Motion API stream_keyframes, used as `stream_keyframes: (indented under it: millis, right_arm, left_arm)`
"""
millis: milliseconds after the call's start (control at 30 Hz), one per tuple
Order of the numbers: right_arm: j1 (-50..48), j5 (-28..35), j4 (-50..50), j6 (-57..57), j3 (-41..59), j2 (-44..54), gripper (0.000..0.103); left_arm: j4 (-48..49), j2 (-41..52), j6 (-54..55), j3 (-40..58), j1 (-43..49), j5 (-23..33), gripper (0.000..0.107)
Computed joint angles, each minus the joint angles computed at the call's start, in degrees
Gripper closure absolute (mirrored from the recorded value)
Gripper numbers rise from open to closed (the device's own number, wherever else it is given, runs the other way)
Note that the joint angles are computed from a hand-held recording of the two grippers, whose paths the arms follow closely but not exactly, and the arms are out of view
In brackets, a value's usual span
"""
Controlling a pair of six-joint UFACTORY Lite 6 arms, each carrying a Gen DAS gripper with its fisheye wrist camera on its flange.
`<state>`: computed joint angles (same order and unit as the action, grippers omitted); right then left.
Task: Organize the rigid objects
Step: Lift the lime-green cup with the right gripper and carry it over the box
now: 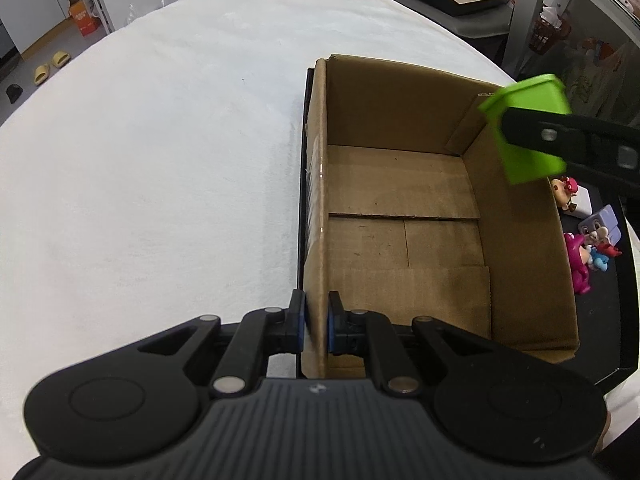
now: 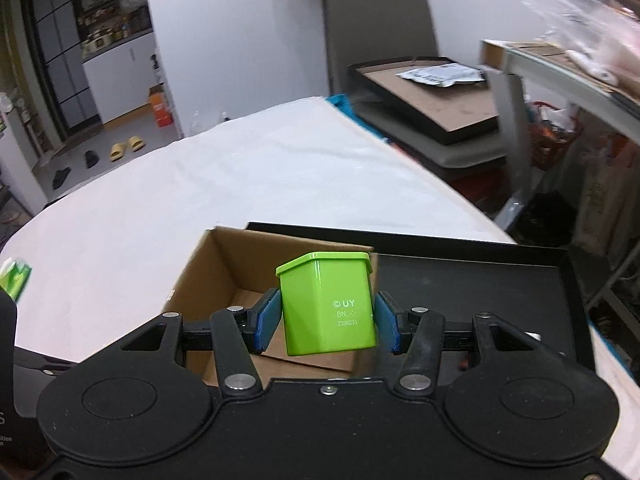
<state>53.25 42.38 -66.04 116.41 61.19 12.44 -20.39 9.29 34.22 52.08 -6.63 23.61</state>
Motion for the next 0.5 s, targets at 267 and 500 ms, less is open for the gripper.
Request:
stream_keyframes:
  millis: [267, 500]
  right_arm:
    - [-2.6, -5.0, 1.5, -2.9, 6.4, 7.1, 0.053]
    - [-3.7, -7.0, 2.7, -3.3, 9.7, 10.5, 0.053]
  left_arm:
    - [-4.2, 3.1, 5.0, 3.2, 2.6, 2.9, 0.097]
    - [-6.1, 3.9, 7.8, 4.4, 4.1, 4.9, 0.097]
